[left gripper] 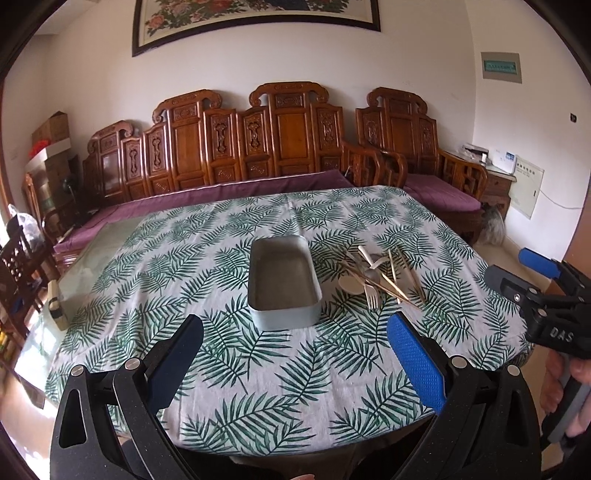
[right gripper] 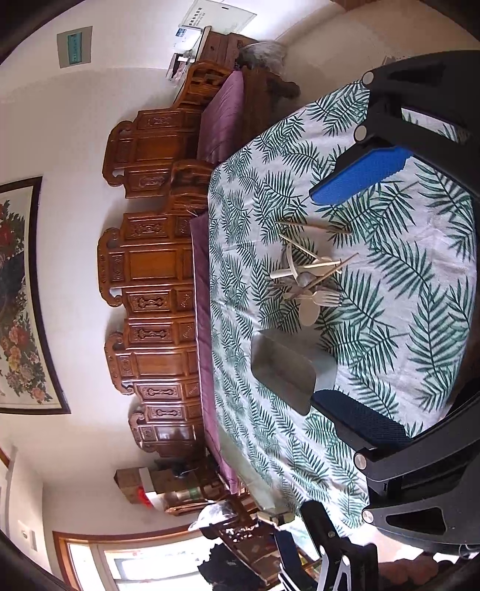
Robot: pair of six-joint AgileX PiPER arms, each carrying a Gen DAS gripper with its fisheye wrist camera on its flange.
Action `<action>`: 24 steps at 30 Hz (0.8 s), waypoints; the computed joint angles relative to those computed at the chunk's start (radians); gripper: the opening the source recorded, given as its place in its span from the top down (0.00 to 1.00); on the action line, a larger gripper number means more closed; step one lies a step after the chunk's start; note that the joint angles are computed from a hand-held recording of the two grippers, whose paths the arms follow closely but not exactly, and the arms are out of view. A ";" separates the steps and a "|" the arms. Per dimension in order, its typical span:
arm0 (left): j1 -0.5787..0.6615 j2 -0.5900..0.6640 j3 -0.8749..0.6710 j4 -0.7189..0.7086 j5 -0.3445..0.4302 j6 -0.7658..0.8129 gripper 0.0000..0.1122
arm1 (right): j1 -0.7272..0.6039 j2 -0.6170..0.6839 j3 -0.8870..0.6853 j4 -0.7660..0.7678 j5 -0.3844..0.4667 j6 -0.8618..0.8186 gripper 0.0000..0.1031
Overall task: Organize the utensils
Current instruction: 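Move the left tool and the right tool toward the utensil pile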
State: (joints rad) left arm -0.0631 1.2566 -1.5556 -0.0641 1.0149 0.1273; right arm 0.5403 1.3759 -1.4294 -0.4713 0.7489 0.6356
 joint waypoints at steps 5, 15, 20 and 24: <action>-0.003 0.063 -0.047 -0.020 0.007 0.019 0.14 | -0.120 0.081 -0.074 0.163 -0.027 -0.205 0.03; -0.048 0.205 -0.113 -0.008 0.002 0.014 0.14 | -0.335 0.368 -0.315 0.524 0.048 -0.598 0.23; -0.087 0.272 -0.132 0.003 -0.004 -0.012 0.14 | -0.392 0.524 -0.392 0.585 0.075 -0.662 0.43; -0.128 0.321 -0.155 0.015 -0.016 -0.018 0.14 | -0.424 0.630 -0.442 0.607 0.123 -0.685 0.69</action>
State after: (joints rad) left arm -0.1907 1.5774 -1.7103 -0.0491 0.9991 0.1093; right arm 0.1164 2.0059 -1.8710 0.1356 0.8719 -0.0499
